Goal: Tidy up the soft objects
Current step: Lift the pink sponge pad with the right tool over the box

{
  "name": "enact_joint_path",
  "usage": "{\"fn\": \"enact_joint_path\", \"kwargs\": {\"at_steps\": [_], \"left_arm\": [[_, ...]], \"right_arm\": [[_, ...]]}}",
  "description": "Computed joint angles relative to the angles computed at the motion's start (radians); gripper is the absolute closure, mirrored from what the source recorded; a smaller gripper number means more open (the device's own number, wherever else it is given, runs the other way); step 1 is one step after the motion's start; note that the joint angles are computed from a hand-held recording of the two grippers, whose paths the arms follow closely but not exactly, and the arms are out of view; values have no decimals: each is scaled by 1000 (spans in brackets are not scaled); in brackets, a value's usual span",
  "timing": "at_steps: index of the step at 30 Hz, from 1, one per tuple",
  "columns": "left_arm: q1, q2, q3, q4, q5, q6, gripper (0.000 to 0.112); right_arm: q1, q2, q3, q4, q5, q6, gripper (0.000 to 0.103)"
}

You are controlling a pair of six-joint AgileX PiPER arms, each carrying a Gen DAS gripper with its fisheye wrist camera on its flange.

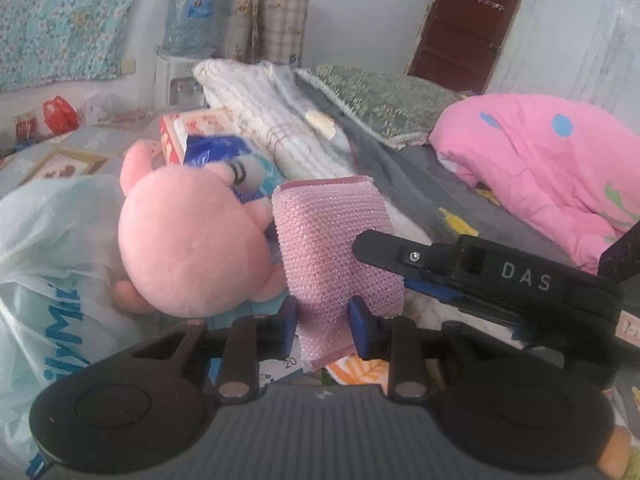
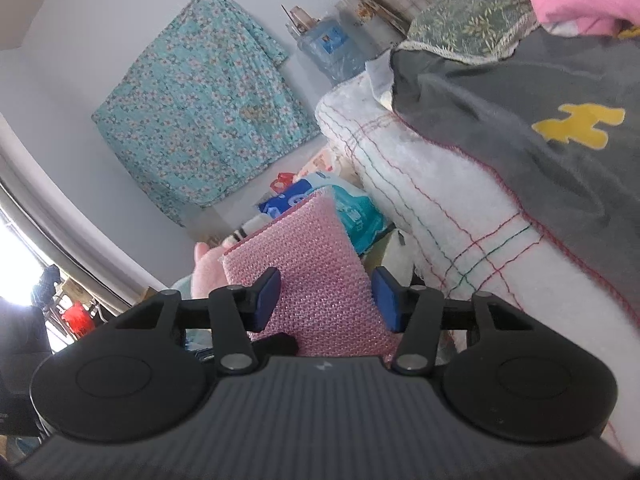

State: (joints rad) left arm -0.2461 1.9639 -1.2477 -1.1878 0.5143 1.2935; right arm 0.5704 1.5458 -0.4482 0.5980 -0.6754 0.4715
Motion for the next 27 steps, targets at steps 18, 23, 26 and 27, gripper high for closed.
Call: {"fn": "enact_joint_path", "kwargs": {"at_steps": [18, 23, 26, 27], "left_arm": [[222, -434, 276, -164, 11, 231, 83], [396, -467, 196, 9, 52, 66, 83], [502, -444, 117, 107, 71, -27, 83], [538, -421, 76, 153, 83, -74, 83]], "right_arm": [[271, -161, -250, 353, 90, -536, 52], [198, 27, -574, 82, 372, -371, 51], [185, 200, -861, -35, 577, -282, 50], [185, 261, -961, -73, 641, -251, 50]]}}
